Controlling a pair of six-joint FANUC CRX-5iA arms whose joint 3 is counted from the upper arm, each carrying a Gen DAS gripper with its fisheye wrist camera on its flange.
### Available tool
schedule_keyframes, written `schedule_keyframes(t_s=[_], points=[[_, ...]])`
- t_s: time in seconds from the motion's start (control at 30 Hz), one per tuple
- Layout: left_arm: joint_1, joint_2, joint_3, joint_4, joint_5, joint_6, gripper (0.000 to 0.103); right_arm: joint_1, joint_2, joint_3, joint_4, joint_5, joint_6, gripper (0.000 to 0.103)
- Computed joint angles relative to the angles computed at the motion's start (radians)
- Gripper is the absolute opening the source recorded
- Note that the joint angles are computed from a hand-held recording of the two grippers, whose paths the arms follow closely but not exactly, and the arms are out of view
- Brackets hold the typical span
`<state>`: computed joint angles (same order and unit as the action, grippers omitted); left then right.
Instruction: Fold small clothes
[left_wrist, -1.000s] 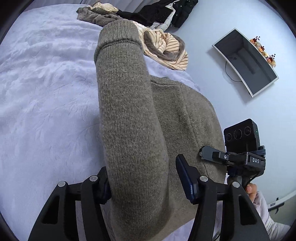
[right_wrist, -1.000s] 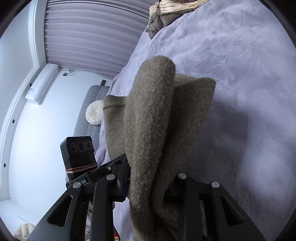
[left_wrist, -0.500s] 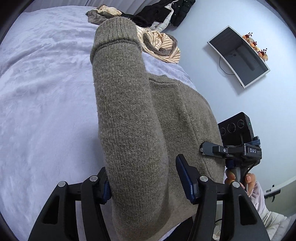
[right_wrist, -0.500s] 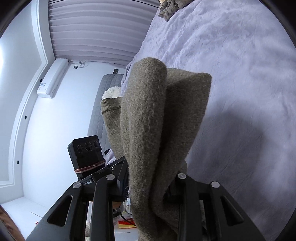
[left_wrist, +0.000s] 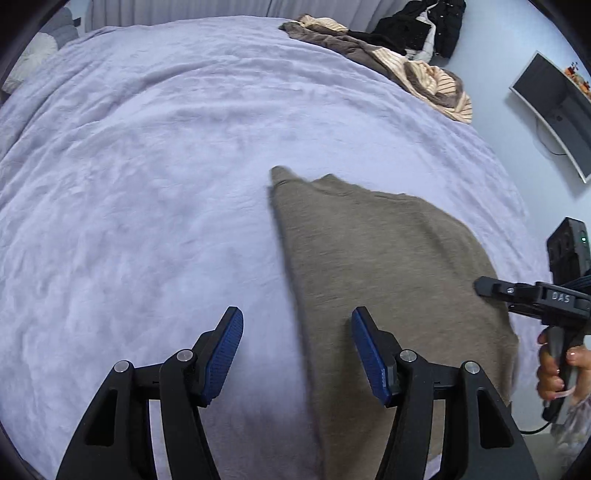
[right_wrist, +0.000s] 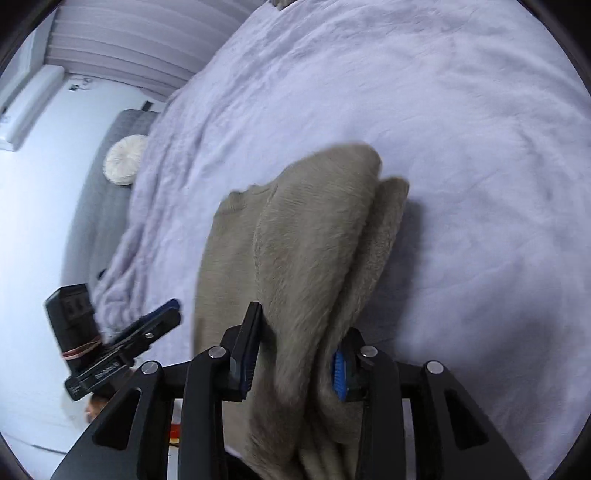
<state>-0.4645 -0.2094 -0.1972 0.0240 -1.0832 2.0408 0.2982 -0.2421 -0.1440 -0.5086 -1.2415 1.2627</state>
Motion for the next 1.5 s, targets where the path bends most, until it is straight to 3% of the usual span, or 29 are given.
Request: schedule_keyframes(t_s=[0.13, 0.23, 0.3, 0.37, 0.43, 0.47, 0.5, 0.53, 0.73, 0.83, 1.0, 1.1, 1.2, 1.5], points=[[-0.008, -0.022, -0.011, -0.097, -0.043, 0.032, 0.062, 0.002, -0.029, -0.020, 0.089, -0.002, -0.044, 0.052], [-0.004, -0.046, -0.035, -0.091, -0.031, 0.050, 0.062, -0.037, -0.072, -0.037, 0.054, 0.000, -0.026, 0.052], [-0.006, -0.066, -0.046, -0.085, -0.017, 0.063, 0.062, -0.090, -0.073, -0.022, -0.044, -0.017, 0.030, 0.052], [-0.025, -0.069, -0.037, -0.095, -0.012, 0.086, 0.076, -0.160, -0.061, -0.011, -0.186, -0.058, 0.091, 0.051], [-0.052, -0.065, -0.020, -0.111, 0.008, 0.112, 0.079, -0.168, -0.054, -0.022, -0.242, -0.084, 0.093, 0.047], [-0.064, -0.061, -0.009, -0.111, 0.009, 0.114, 0.079, -0.142, -0.053, -0.028, -0.228, -0.073, 0.076, 0.026], [-0.077, -0.055, 0.001, -0.112, 0.012, 0.112, 0.079, -0.102, -0.064, -0.040, -0.186, -0.047, 0.051, 0.012], [-0.090, -0.051, 0.010, -0.122, 0.012, 0.114, 0.079, -0.070, -0.078, -0.049, -0.151, -0.021, 0.033, 0.009], [-0.174, 0.018, 0.026, -0.177, -0.018, 0.150, 0.080, 0.124, -0.135, -0.106, 0.131, 0.032, -0.081, 0.008], [-0.232, 0.009, 0.004, -0.276, 0.008, 0.270, 0.090, 0.146, -0.128, -0.158, 0.170, 0.042, -0.093, 0.008], [-0.203, -0.030, -0.016, -0.221, 0.001, 0.233, 0.090, 0.135, -0.156, -0.183, 0.167, 0.071, -0.124, 0.008], [-0.232, -0.040, 0.015, -0.275, -0.044, 0.254, 0.090, 0.244, -0.214, -0.211, 0.332, 0.077, -0.229, 0.008], [-0.255, -0.045, 0.026, -0.278, -0.045, 0.267, 0.090, 0.258, -0.285, -0.216, 0.314, 0.075, -0.212, 0.008], [-0.335, 0.008, 0.014, -0.225, -0.016, 0.291, 0.090, 0.564, -0.397, -0.319, 0.541, 0.111, -0.391, 0.008]])
